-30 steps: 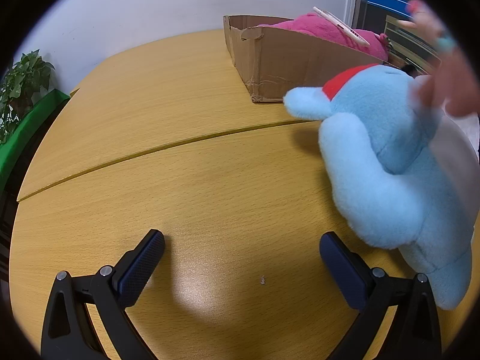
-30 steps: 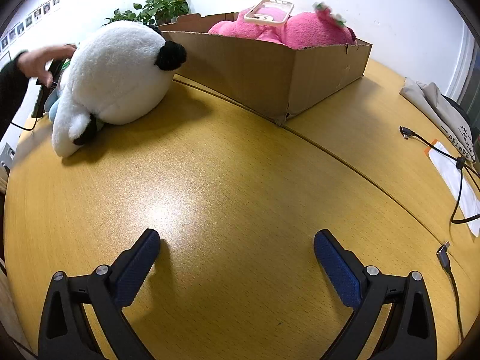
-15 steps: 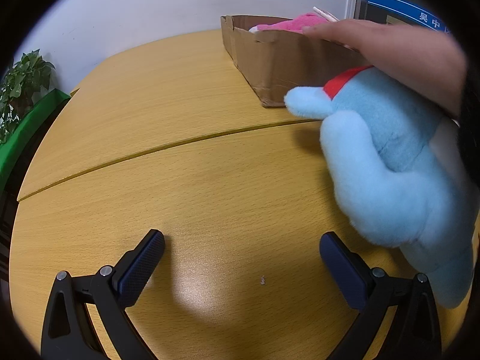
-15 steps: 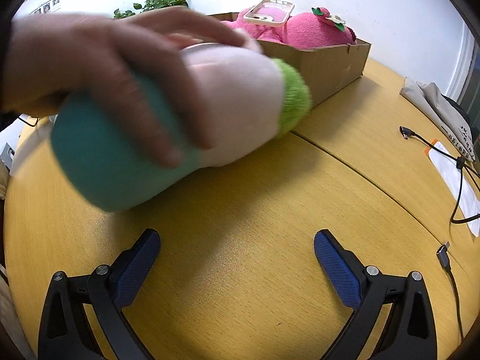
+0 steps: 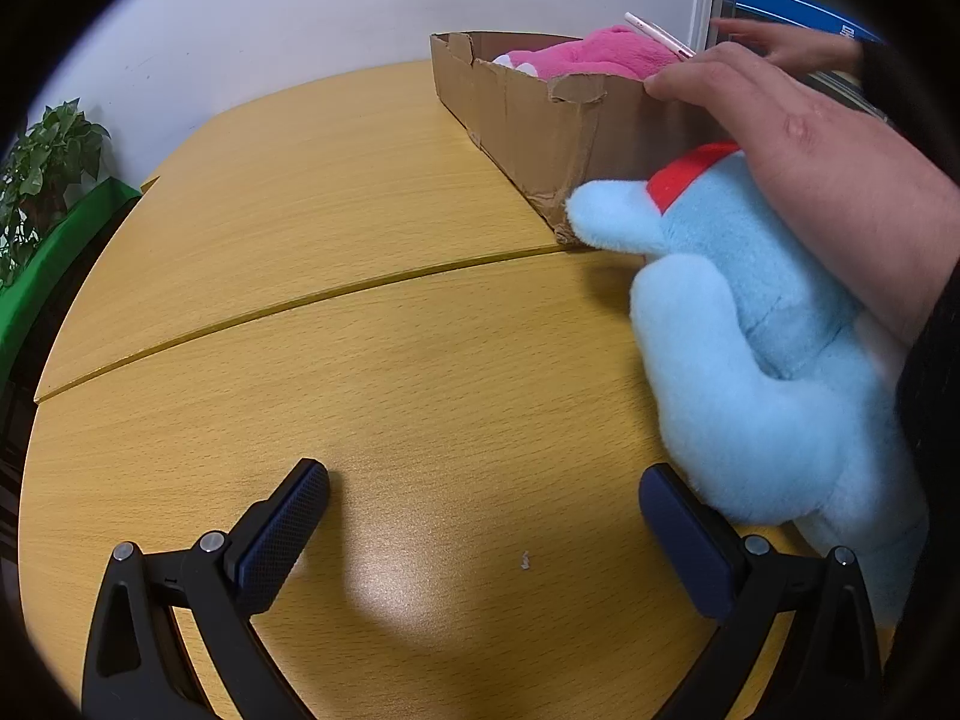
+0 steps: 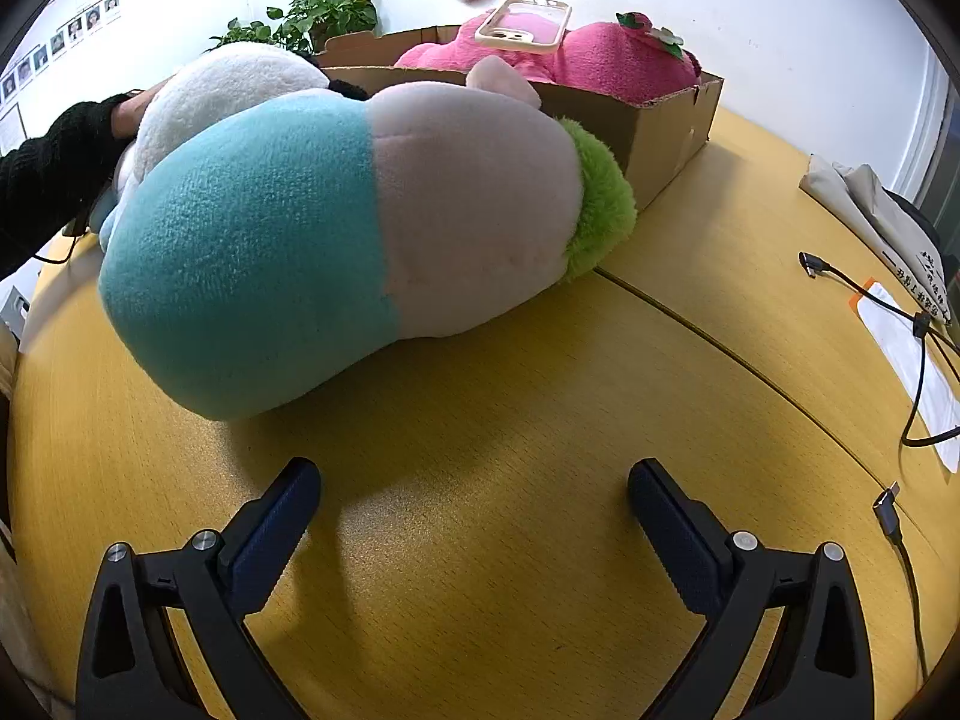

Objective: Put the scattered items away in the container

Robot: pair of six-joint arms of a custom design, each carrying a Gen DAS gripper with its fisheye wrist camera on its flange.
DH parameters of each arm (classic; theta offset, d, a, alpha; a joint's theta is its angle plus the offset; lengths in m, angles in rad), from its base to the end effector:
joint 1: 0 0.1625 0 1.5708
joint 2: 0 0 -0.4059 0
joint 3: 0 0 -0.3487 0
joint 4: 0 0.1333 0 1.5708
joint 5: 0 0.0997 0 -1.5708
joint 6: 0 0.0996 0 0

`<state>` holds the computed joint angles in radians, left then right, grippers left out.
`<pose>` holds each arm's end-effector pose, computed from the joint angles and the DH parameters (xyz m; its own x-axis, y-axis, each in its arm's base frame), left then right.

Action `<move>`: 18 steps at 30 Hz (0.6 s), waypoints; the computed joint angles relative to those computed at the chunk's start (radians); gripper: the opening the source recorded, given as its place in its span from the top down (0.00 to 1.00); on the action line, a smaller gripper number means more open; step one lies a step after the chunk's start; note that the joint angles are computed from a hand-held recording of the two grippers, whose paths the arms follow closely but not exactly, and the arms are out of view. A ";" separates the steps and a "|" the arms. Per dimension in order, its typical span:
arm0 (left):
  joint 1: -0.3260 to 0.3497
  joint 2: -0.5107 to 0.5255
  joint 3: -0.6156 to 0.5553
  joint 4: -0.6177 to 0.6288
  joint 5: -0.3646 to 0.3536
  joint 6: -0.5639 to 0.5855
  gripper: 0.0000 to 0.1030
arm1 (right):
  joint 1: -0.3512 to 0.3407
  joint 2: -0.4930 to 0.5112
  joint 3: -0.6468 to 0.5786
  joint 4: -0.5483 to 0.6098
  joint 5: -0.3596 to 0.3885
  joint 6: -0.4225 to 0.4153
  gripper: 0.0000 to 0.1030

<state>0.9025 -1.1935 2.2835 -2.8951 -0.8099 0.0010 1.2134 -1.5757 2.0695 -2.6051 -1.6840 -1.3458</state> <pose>-0.1045 -0.4584 0.1837 -0.6670 0.3239 -0.6710 0.6034 0.7631 -0.2315 -0.0401 -0.4563 0.3696 -0.4955 -0.6933 0.5232 -0.8206 0.5711 -0.0204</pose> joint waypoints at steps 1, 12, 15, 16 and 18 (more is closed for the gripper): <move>0.000 0.000 0.000 0.000 0.000 0.000 0.00 | 0.000 0.000 0.000 0.000 0.000 0.000 0.00; 0.000 0.000 0.000 0.000 0.000 -0.001 0.00 | -0.001 0.001 0.003 -0.006 0.000 0.002 0.00; 0.000 0.000 0.000 0.000 0.001 -0.001 0.00 | -0.001 0.001 0.003 -0.006 0.000 0.002 0.00; 0.000 0.000 0.000 0.000 0.001 -0.002 0.00 | -0.001 0.001 0.003 -0.006 0.000 0.002 0.00; -0.001 0.000 0.002 -0.001 0.001 -0.002 0.00 | -0.001 0.002 0.002 -0.006 0.000 0.002 0.00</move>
<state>0.9014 -1.1934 2.2853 -2.8957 -0.8093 -0.0014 1.2126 -1.5742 2.0718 -2.6111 -1.6844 -1.3435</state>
